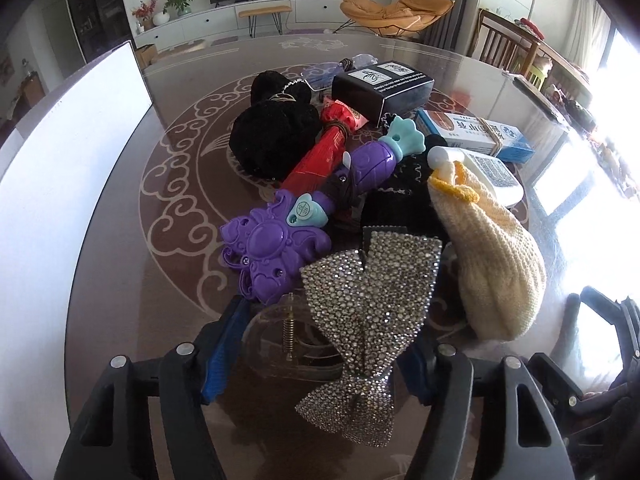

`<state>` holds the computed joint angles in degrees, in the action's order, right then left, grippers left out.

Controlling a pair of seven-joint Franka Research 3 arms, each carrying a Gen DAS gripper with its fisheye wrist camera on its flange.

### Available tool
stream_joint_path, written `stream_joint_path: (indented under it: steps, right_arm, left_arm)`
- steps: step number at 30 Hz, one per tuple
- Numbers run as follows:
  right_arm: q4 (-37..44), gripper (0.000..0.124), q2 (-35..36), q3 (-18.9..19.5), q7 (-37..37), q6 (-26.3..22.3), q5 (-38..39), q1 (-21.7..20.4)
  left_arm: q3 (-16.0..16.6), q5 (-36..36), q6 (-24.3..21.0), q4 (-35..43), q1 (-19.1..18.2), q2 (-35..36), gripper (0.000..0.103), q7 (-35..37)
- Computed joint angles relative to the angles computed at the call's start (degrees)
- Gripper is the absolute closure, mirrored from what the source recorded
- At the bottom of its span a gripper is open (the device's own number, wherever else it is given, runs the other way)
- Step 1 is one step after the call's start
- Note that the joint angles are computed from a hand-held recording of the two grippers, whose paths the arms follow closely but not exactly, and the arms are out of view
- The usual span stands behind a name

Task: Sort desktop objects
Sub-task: 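Grasp the rhinestone bow clip with the left tool while the right grasps the cream knit pouch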

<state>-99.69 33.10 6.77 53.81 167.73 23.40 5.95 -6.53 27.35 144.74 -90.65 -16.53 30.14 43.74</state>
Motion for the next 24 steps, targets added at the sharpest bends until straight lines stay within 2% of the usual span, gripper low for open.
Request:
stream_joint_path:
  steps: [3,6,8,10,11,13,16,18,19,20,21,24]
  right_arm:
    - [0.15,0.021,0.07,-0.12,0.06,-0.08,-0.11,0.13]
    - [0.36,0.021,-0.13,0.47,-1.14,-1.61,-0.06,-0.6]
    - [2.27,0.021,-0.35,1.04,-2.42,-7.66,-0.09,-1.58]
    - [6.11,0.021,0.45,4.48,-6.03,-15.08,4.34,-4.74]
    - [8.78,0.021,1.32,4.71,-6.31,-18.08,5.73,-4.71]
    - [16.17,0.021,4.43,4.0,-5.12,-23.73,6.44,-3.07]
    - [28.92,0.021,10.89,1.38,-0.73,-30.03,3.52,1.17]
    - [38.12,0.033,16.04,-1.02,3.46,-35.68,-0.62,4.07]
    - [41.74,0.072,17.98,-1.68,4.39,-38.88,-2.42,4.83]
    - [43.49,0.08,18.85,-3.02,5.69,-40.76,-5.2,6.05]
    - [43.23,0.08,18.47,-3.6,5.88,-41.7,-6.62,6.46]
    - [34.08,0.08,11.95,-3.6,4.82,-38.99,-7.61,5.98]
  left_arm:
    - [-1.24,-1.11,5.6,-8.95,1.85,-5.23,0.048,1.23]
    - [-1.57,-1.27,8.05,-16.53,2.73,-10.3,0.048,1.24]
    - [-1.86,-2.1,10.12,-20.75,3.65,-13.07,0.048,0.97]
    - [-1.61,-2.06,11.5,-23.39,4.13,-14.84,0.049,-0.18]
    - [-1.59,-2.17,12.08,-24.17,4.44,-15.33,0.049,-0.5]
    - [-1.55,-2.28,12.06,-24.72,4.72,-15.8,0.049,-1.35]
    - [-1.89,-3.39,12.72,-25.19,5.35,-16.05,0.051,-1.96]
    - [-2.03,-3.88,13.04,-26.37,5.62,-16.86,0.052,-2.26]
    - [-2.08,-4.02,13.54,-27.03,5.74,-17.31,0.052,-2.47]
    - [-2.01,-3.72,14.47,-28.11,5.73,-18.07,0.052,-2.98]
    - [-1.8,-2.99,15.39,-29.08,5.64,-18.81,0.052,-3.68]
    - [-1.82,-2.48,18.32,-31.75,6.02,-21.19,0.052,-5.15]
